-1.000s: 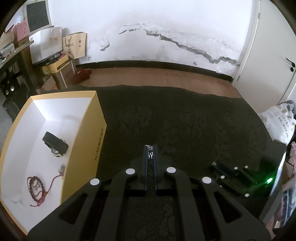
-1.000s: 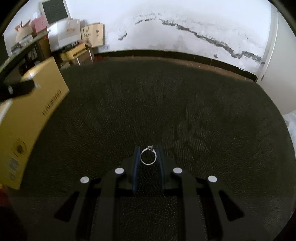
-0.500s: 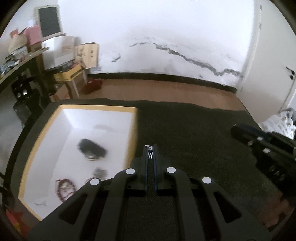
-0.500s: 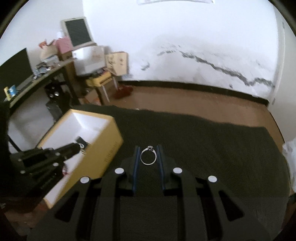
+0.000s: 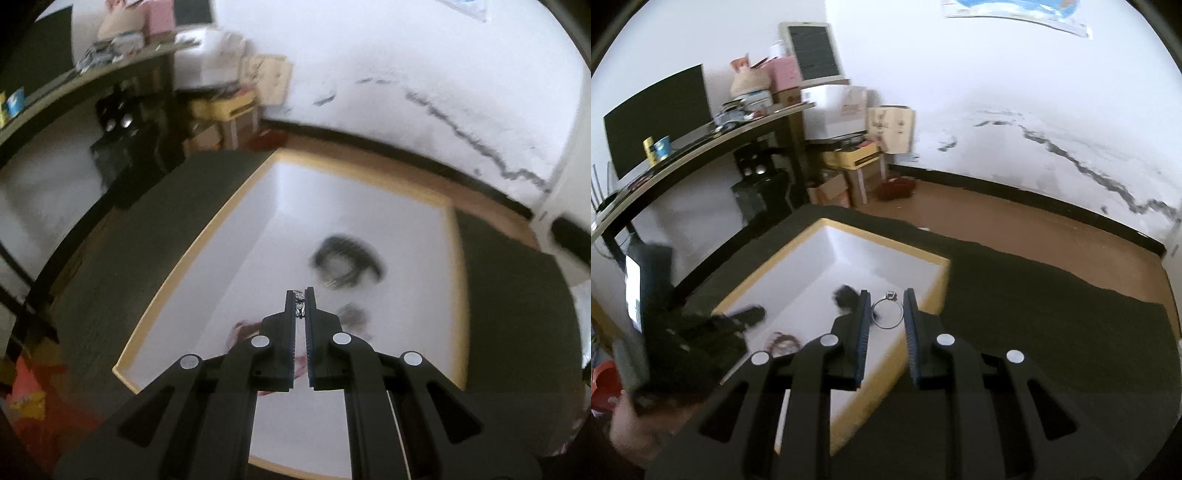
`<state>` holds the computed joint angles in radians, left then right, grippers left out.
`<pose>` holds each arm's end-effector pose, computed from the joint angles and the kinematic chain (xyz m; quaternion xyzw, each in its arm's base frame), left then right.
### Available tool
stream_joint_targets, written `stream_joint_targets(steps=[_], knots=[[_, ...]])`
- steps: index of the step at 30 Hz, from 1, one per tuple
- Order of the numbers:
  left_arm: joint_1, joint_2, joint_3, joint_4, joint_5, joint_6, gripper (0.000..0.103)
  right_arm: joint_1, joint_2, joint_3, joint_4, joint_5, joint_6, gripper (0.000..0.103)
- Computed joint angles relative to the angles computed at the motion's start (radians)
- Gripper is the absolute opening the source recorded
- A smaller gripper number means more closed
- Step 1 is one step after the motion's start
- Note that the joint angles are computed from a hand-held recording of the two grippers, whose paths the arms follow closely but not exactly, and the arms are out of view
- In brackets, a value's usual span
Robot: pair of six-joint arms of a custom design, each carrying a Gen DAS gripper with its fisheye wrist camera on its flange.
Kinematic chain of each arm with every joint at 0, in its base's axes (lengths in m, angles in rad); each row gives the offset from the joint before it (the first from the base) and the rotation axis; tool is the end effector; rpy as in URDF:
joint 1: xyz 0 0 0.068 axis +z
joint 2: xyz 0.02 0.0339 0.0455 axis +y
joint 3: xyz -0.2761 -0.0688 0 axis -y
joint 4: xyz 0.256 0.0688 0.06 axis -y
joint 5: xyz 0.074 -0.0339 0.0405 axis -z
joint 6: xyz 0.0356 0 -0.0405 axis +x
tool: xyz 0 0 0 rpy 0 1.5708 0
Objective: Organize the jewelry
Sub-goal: 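Carry both rings over the white box and open both tools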
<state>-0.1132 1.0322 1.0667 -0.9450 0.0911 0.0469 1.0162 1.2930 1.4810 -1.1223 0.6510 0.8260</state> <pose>0.1976 -0.0257 0.3329 0.0903 0.9408 -0.0538 0.3222 0.1476 0.1972 0.4035 0.0142 0.9053 0.0523 0.4212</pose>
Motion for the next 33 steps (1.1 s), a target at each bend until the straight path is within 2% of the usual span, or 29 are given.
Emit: stream_joint_targets(steps=[5, 9, 16, 25, 27, 29, 30, 31, 33], knots=[[0.067, 0.064, -0.078, 0.054, -0.001, 0.050, 0.004, 0.001, 0.108, 0.061, 0.088, -0.035, -0.049, 0.018], [0.068, 0.096, -0.109, 0.074, -0.007, 0.070, 0.004, 0.001, 0.118, 0.001, 0.130, -0.069, -0.035, 0.018], [0.033, 0.079, -0.140, 0.079, -0.012, 0.068, 0.005, 0.003, 0.106, -0.059, 0.142, -0.085, -0.013, 0.018], [0.011, 0.052, -0.150, 0.091, -0.070, 0.062, 0.005, 0.016, 0.104, -0.062, 0.138, -0.076, 0.000, 0.018], [0.011, 0.047, -0.143, 0.086, -0.075, 0.067, 0.007, 0.021, 0.105, -0.065, 0.135, -0.073, 0.008, 0.018], [0.018, 0.050, -0.133, 0.076, -0.067, 0.074, 0.024, 0.016, 0.104, -0.067, 0.135, -0.077, 0.006, 0.018], [0.022, 0.050, -0.129, 0.071, -0.067, 0.070, 0.061, 0.015, 0.106, -0.067, 0.134, -0.079, 0.006, 0.018], [0.027, 0.041, -0.129, 0.075, -0.067, 0.066, 0.088, 0.016, 0.108, -0.069, 0.134, -0.080, 0.009, 0.018], [0.029, 0.013, -0.132, 0.090, -0.075, 0.068, 0.089, 0.007, 0.108, -0.071, 0.135, -0.091, 0.004, 0.018]])
